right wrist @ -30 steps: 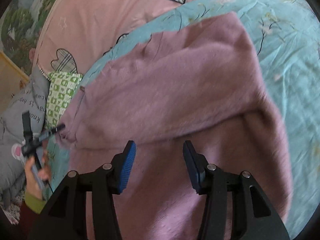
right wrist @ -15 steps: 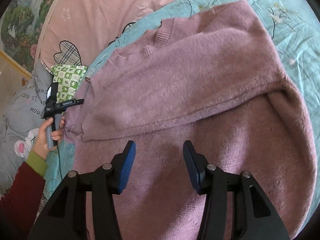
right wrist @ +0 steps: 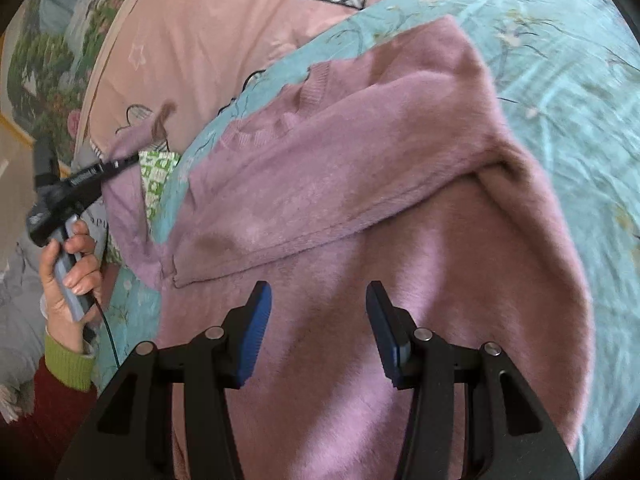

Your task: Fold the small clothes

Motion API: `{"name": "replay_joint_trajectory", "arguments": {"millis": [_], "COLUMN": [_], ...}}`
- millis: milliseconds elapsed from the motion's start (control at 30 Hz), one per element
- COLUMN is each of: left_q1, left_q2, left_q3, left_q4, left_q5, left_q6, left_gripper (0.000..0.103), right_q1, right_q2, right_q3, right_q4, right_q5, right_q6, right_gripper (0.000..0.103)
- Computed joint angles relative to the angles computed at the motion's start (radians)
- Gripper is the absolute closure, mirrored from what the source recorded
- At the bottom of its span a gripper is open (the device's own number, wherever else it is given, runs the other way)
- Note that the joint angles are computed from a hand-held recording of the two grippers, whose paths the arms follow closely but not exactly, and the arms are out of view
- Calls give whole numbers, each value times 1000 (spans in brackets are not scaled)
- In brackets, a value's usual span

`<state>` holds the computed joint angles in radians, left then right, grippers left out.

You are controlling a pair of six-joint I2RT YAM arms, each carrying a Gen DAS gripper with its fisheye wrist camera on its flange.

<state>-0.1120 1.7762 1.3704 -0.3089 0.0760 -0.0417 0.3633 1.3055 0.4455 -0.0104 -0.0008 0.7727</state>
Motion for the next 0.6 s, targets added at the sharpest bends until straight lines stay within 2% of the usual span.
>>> {"name": "replay_joint_trajectory", "arguments": {"millis": [100, 200, 333, 400, 467, 533, 600], "left_q1": [-131, -221, -245, -238, -229, -225, -210], "left_q2": [63, 186, 359, 393, 360, 275, 180], "left_q3": [27, 100, 229, 229, 174, 48, -78], "left_q4": [28, 29, -47, -49, -49, 17, 73], "left_q5": [-32, -70, -84, -65, -28, -38, -38], "left_q6": [-41, -82, -88, -91, -104, -100, -95], "left_gripper": [93, 92, 85, 82, 69, 43, 31], "right_q1": [-5, -27, -62, -71, -84, -89, -80], "right_q2": [-138, -272, -358, -375, -379, -383, -352], "right_q3": [-38, -77, -99, -106, -109, -107, -95], "right_q4": [-79, -152, -224, -241, -239, -244, -227], "right_q5": [52, 92, 94, 85, 72, 71, 68], "right_q6": [10, 30, 42, 46, 42, 32, 30], "right_gripper": [52, 52, 52, 52, 52, 52, 52]}}
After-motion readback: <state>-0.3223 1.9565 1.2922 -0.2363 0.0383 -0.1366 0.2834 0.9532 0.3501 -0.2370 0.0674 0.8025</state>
